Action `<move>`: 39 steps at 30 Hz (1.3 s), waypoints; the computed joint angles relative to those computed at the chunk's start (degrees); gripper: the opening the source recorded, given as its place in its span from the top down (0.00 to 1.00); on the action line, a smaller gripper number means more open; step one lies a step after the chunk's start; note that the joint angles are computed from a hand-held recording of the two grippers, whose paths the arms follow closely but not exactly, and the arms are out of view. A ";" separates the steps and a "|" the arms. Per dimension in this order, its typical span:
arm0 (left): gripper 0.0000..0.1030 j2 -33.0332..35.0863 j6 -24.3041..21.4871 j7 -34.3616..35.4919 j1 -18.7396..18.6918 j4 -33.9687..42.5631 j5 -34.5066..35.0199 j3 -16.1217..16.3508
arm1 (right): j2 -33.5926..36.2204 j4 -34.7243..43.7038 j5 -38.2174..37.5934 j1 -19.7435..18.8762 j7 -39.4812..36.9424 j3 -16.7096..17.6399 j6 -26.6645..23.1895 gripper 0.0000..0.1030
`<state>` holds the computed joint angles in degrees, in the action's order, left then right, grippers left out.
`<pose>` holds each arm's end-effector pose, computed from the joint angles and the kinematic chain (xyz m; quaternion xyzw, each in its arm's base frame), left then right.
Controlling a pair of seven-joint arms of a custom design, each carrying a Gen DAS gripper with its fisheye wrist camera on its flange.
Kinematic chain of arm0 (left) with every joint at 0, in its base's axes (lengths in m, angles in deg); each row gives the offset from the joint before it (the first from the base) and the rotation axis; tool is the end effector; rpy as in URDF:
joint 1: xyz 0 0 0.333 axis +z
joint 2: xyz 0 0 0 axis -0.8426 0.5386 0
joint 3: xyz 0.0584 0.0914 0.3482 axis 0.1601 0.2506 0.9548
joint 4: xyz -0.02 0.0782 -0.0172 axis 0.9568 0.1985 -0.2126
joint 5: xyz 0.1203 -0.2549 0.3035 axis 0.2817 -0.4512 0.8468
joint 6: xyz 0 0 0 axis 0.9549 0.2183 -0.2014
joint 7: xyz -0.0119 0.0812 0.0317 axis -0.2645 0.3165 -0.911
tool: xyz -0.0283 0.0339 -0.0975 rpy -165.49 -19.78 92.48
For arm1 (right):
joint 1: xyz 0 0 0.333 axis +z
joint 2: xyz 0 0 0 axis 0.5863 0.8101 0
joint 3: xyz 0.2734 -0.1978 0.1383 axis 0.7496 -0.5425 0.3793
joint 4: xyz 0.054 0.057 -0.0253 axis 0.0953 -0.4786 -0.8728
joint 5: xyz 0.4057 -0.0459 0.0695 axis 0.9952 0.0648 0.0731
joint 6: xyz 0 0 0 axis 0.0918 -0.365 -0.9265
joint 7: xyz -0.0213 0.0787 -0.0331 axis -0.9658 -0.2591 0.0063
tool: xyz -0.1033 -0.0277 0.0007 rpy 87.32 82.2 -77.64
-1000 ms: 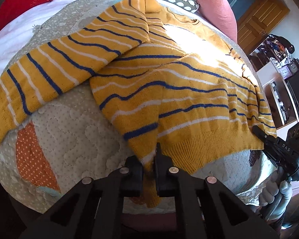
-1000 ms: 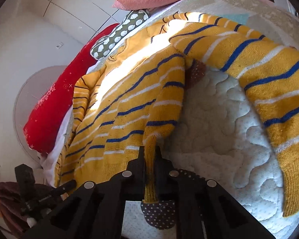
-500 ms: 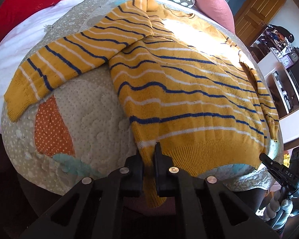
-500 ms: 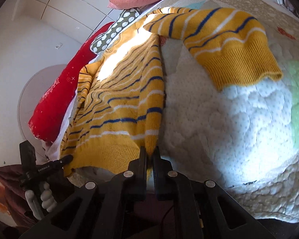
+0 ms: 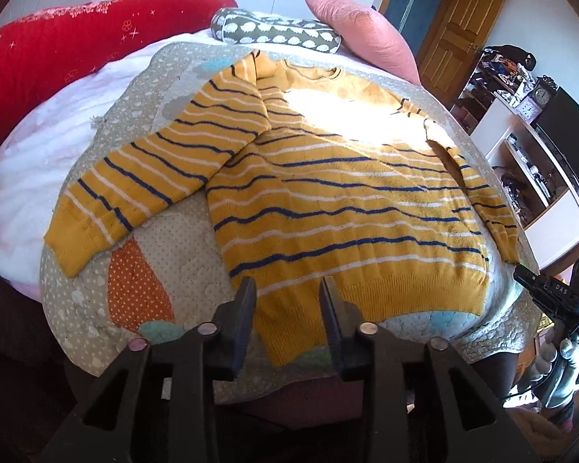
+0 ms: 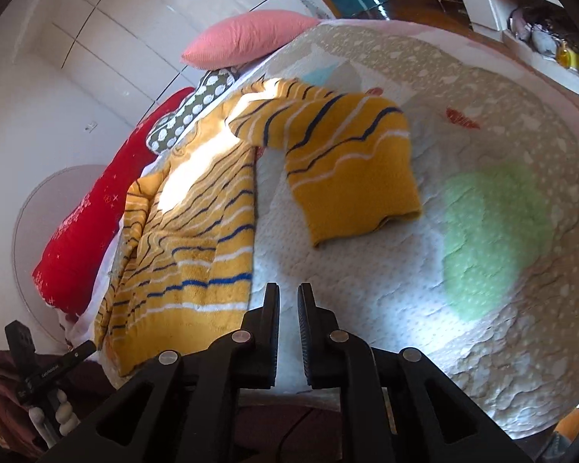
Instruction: Fold small clothes
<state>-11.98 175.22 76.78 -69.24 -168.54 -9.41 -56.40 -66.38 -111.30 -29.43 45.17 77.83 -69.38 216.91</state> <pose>0.5646 -0.2231 0.4435 -0.6292 0.7156 -0.2822 0.1111 0.4507 0.1317 0.3567 -0.4651 0.7832 -0.0576 0.4086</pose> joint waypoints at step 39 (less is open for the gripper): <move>0.55 9.63 -2.85 4.27 -1.63 11.12 -4.29 -1.01 | 7.00 25.27 79.72 30.17 -81.36 -18.83 -9.80 0.89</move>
<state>-2.35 172.38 81.05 -70.87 -157.42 -13.70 -57.41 -59.38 -86.03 50.28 75.34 -3.53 -88.22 207.11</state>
